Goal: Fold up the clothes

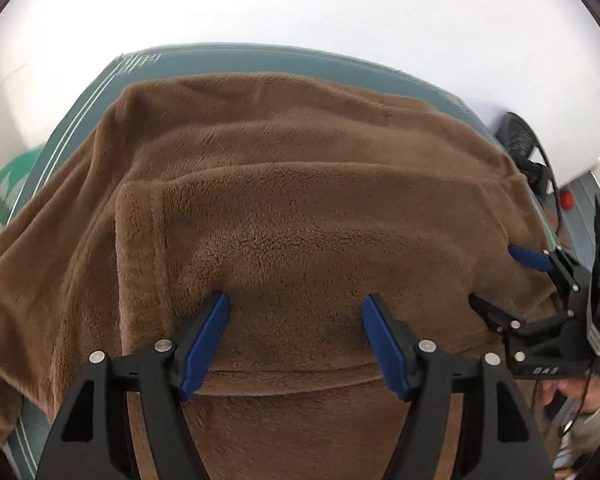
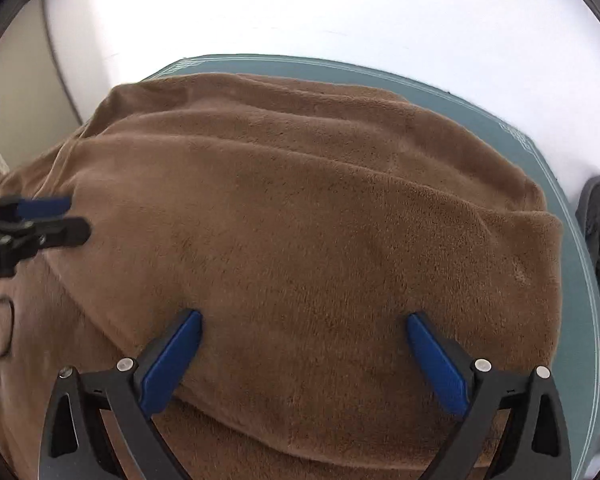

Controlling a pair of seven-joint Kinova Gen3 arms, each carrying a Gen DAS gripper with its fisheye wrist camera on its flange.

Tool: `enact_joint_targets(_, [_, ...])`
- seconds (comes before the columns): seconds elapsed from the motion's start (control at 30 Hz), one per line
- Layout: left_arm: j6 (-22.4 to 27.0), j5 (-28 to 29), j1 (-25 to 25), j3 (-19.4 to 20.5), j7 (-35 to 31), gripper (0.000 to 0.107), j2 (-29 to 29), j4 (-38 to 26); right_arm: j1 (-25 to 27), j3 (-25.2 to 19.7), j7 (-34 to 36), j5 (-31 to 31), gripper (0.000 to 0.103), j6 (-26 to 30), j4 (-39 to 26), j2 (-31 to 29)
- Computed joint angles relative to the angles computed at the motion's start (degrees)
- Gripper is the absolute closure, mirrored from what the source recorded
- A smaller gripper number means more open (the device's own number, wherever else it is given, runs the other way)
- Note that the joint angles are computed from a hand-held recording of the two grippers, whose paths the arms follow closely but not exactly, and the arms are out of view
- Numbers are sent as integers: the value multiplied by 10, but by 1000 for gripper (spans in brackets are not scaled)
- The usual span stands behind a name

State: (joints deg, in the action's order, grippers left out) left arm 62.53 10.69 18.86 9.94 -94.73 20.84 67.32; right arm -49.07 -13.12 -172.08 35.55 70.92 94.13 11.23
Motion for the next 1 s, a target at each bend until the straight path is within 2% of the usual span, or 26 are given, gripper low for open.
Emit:
enact_joint_targets(0.1, [13,-4,4,-3,17,34,-1,-10,7,-3,3,-11,0,-17,13,-16])
enact_joint_targets(0.2, [8,33,-11,7,18,34,1,-22,28,0,-1,-29,0,-39,9,-35])
enact_joint_targets(0.27, [17,40,-5,10,27,31,15,-45,45,-5,-5,-13,0,-52,5,-36])
enact_joint_targets(0.33, [32,29,12,9,40,28,39,-79,38,7,-11,4,0,-38,-7,-22])
enact_joint_targets(0.43, [54,-11,45,-7,75,28,69,-115,61,11,14,-12,0,-40,-18,13])
enact_joint_targets(0.5, [43,-18,48,-5,69,28,63,-105,39,25,8,12,0,-49,-3,14])
enact_joint_targets(0.57, [34,-18,47,-4,67,28,57,-95,39,23,2,17,0,-57,7,8])
enact_joint_targets(0.67, [23,4,32,2,68,28,44,-77,49,24,-1,2,0,-71,18,-15])
enact_joint_targets(0.77, [-1,27,13,4,69,28,42,-61,52,16,-52,22,0,-67,46,-51])
enact_joint_targets(0.87, [-14,56,-8,13,65,28,45,-49,84,12,-59,7,0,-77,71,-56])
enact_joint_targets(1.0, [-3,23,17,3,74,28,47,-65,77,3,-37,25,0,-38,53,-27])
